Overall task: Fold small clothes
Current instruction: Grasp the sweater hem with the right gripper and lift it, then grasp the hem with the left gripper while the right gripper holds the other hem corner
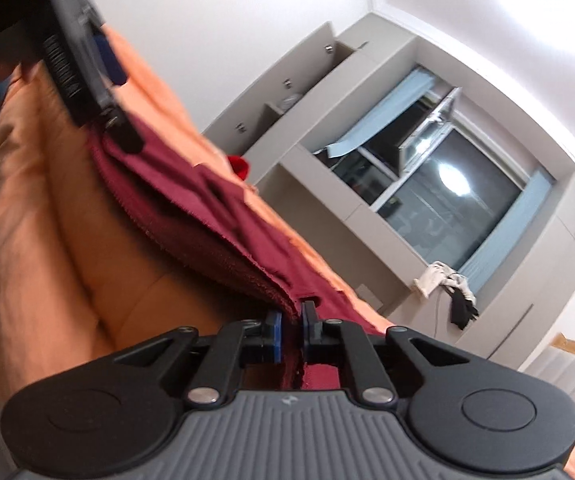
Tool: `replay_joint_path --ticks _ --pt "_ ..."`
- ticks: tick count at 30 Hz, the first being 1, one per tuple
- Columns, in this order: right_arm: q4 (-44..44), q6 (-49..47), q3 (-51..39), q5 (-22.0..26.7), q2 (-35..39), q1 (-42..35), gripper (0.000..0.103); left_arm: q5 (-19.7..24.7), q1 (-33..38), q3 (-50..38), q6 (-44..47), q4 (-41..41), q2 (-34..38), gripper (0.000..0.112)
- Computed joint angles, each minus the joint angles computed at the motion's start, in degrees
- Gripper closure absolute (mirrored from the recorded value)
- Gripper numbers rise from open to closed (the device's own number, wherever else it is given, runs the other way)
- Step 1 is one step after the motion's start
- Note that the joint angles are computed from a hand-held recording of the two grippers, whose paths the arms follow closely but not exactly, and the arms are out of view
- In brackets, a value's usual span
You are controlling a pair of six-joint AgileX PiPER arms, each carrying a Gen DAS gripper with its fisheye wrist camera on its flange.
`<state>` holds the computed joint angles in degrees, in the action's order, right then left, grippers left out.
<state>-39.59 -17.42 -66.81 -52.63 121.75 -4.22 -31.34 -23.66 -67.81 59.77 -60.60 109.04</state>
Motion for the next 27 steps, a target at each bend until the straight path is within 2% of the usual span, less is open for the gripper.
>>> replay_joint_path --ticks 2,6,10,11,14,15,17,20,21,22,24,25,27 --pt "-0.67 1.8 -0.23 -1.04 -0.18 -0.37 0.094 -0.26 -0.88 -1.16 4.29 -1.97 1.19 0.01" --pt "-1.6 5.03 -0.19 -1.62 -1.21 -0.79 0.094 -3.43 -3.11 -6.79 21.11 -14.15 5.41 0.01" --pt "-2.87 7.6 -1.01 -2.1 -1.65 -1.57 0.094 -4.81 -3.25 -10.45 27.18 -18.24 7.97 0.01" --pt "-2.94 7.76 -0.87 -2.48 -1.67 -1.8 0.094 -6.65 -3.48 -11.75 28.82 -18.97 8.98 0.01" --pt "-3.33 8.44 -1.21 -2.64 -1.68 -2.3 0.094 -16.53 -4.63 -17.99 35.74 -21.79 13.93 0.012" --pt "-4.22 9.25 -1.35 -2.67 -1.66 -2.64 0.094 -18.4 -4.59 -19.37 37.24 -22.1 14.93 0.016" --pt "-5.19 9.62 -1.26 -2.41 -1.58 -3.14 0.094 -19.28 -4.35 -20.66 39.2 -22.75 15.46 0.023" --pt "-5.48 8.51 -1.57 0.21 -1.51 -2.71 0.092 -20.07 -4.43 -19.37 39.21 -20.77 14.64 0.031" --pt "-5.85 8.21 -1.99 2.15 -1.52 -2.37 0.09 -20.81 -4.63 -18.73 39.01 -19.63 14.41 0.039" --pt "-6.4 8.26 -2.33 4.25 -1.52 -2.14 0.083 -21.4 -4.84 -17.93 38.83 -18.43 14.06 0.051" --pt "-7.1 8.42 -3.06 8.94 -1.38 -1.34 0.074 -21.03 -4.97 -16.47 39.55 -17.07 12.91 0.064" --pt "-8.3 9.21 -3.7 11.79 -1.28 -0.94 0.07 -20.35 -4.87 -15.82 40.27 -16.56 12.25 0.064" --pt "-9.37 9.65 -4.56 15.22 -0.81 -0.64 0.07 -19.52 -4.59 -14.95 43.23 -15.71 11.39 0.064"
